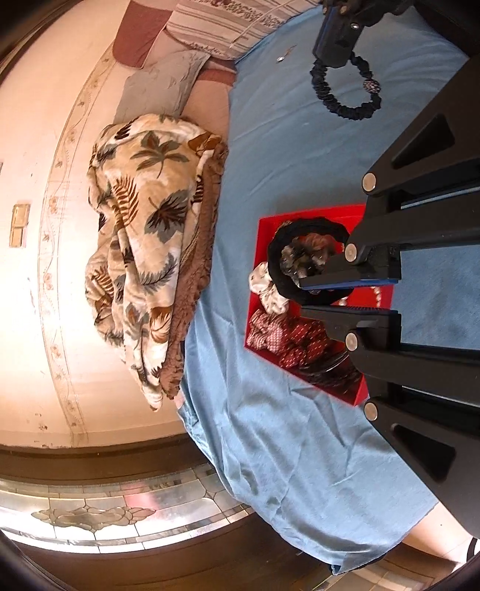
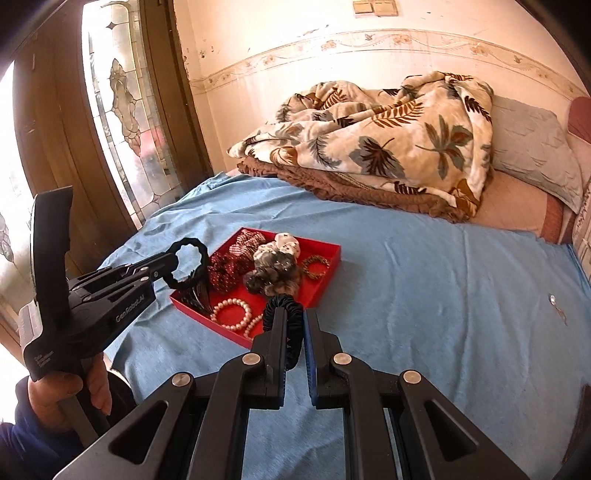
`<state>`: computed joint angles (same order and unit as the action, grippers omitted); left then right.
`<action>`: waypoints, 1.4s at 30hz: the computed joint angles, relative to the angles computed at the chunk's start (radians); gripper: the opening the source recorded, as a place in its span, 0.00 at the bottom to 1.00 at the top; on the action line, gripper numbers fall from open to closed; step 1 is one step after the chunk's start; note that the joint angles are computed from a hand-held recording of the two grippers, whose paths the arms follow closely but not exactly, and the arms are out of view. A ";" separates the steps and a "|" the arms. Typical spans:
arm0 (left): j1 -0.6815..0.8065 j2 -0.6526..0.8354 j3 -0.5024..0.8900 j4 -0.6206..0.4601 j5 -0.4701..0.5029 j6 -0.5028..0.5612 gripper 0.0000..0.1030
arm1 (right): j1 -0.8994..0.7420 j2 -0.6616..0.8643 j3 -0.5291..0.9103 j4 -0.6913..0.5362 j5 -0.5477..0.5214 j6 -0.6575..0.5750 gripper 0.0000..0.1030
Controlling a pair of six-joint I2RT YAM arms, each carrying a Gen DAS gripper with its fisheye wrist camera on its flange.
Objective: Organize jewelry
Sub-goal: 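Carry both black hair ties over to the red tray, then lower both held black hair ties onto the scrunchies in the tray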
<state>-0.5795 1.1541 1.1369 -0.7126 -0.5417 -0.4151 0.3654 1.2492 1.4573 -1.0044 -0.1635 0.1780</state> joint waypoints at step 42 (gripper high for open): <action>0.390 0.193 0.171 0.169 0.303 0.186 0.07 | 0.065 0.257 0.222 0.111 0.041 0.048 0.10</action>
<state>-0.1898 1.3473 1.3082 -0.5439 -0.2385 -0.2292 0.4307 1.5066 1.6793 -0.8932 -0.1224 0.2264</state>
